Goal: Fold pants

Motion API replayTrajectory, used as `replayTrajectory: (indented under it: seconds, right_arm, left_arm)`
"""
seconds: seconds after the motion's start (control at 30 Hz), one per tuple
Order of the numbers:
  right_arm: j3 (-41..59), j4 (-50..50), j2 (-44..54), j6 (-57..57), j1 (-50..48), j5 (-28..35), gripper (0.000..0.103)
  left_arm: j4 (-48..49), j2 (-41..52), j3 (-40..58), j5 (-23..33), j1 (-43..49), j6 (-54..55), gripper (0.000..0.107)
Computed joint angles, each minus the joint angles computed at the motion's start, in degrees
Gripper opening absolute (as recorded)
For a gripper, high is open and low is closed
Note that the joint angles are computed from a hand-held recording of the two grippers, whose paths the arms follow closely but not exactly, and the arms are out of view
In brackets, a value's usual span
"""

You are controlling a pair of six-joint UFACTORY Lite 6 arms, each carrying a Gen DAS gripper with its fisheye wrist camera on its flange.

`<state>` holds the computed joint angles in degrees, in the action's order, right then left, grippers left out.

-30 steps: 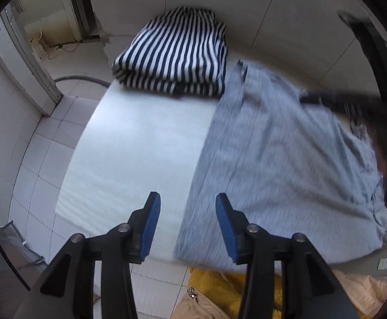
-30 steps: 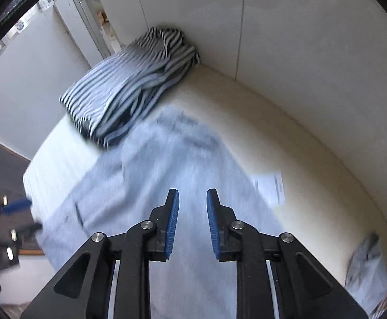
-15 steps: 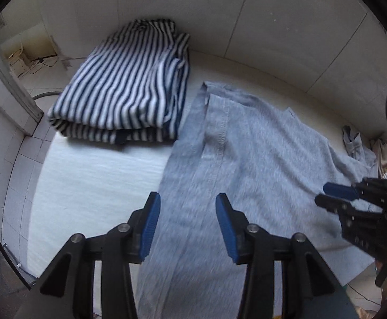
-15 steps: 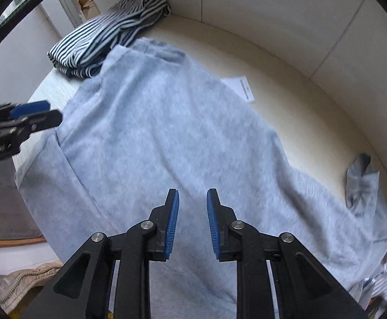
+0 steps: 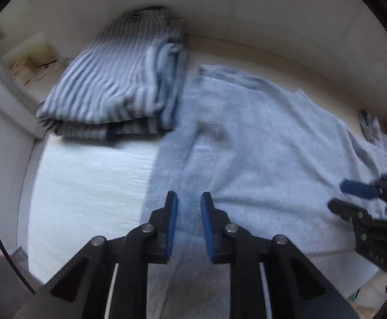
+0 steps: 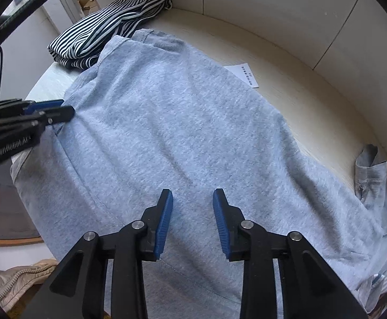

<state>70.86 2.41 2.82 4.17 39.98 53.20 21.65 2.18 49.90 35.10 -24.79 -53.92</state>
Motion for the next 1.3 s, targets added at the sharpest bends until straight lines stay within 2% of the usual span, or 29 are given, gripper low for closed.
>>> replayTrajectory:
  seconds: [0.03, 0.07, 0.17, 0.27, 0.33, 0.37, 0.5, 0.6, 0.73, 0.77, 0.8, 0.87, 0.93, 1.1, 1.3]
  right_arm:
    - [-0.33, -0.11, -0.52, 0.10, 0.19, -0.02, 0.033]
    - [-0.80, -0.19, -0.81, 0.35, 0.47, -0.48, 0.033]
    - [-2.77, -0.61, -1.94, 1.04, 0.79, -2.28, 0.034]
    - [-4.25, -1.36, -3.26, 2.74, 1.68, -2.88, 0.036]
    - [-4.72, 0.07, -4.28, 2.68, 0.80, -2.17, 0.036]
    - [-5.10, 1.26, -4.77, 2.23, 0.09, -1.87, 0.036]
    - [-7.08, 3.31, -9.45, 0.23, -5.70, 0.43, 0.036]
    - [-8.43, 4.25, -13.78, -2.73, -13.52, 3.22, 0.036]
    - [-6.70, 3.90, -16.40, -11.37, -28.91, 7.51, 0.036]
    - [-5.35, 3.18, -15.73, -13.48, -32.71, 7.86, 0.036]
    - [-3.21, 3.00, -14.55, -15.89, -36.50, 8.26, 0.041]
    - [2.81, 4.94, -8.63, -22.02, -44.57, 8.25, 0.052]
    - [9.46, 7.05, -1.00, -26.85, -50.10, 8.76, 0.056]
    - [22.03, 6.94, 12.98, -33.90, -51.71, 9.96, 0.056]
    - [23.36, 2.07, 18.10, -38.62, -47.57, 4.85, 0.056]
  left_arm:
    - [4.50, 0.65, 0.60, 3.99, -0.39, -4.75, 0.009]
    - [6.78, -0.01, -0.12, 5.58, 0.20, -7.10, 0.009]
    - [1.85, -2.79, -2.94, 3.84, 6.38, -1.81, 0.009]
    - [-1.64, -3.92, -2.48, 2.49, 8.12, 2.69, 0.010]
    - [-1.91, -3.10, -0.26, 2.43, 7.07, 4.11, 0.017]
    - [-2.25, -2.37, 1.44, 2.43, 6.07, 5.16, 0.024]
    - [-1.51, 1.29, 8.04, 2.28, 2.43, 7.73, 0.040]
    - [-0.99, 7.74, 15.45, 2.38, 0.64, 9.71, 0.043]
    - [-1.58, 16.43, 25.96, 3.33, -0.05, 14.91, 0.046]
    - [-1.83, 18.53, 28.63, 3.77, -0.05, 15.93, 0.051]
    - [-1.94, 20.96, 31.56, 3.96, 0.10, 17.16, 0.054]
    - [-1.61, 23.30, 34.47, 4.69, 0.08, 18.50, 0.055]
    - [-1.93, 27.02, 39.38, 5.99, 0.26, 20.75, 0.057]
    - [-5.81, 38.05, 52.40, 9.68, 2.52, 26.96, 0.058]
    - [-12.91, 44.82, 60.41, 12.51, 6.08, 31.81, 0.058]
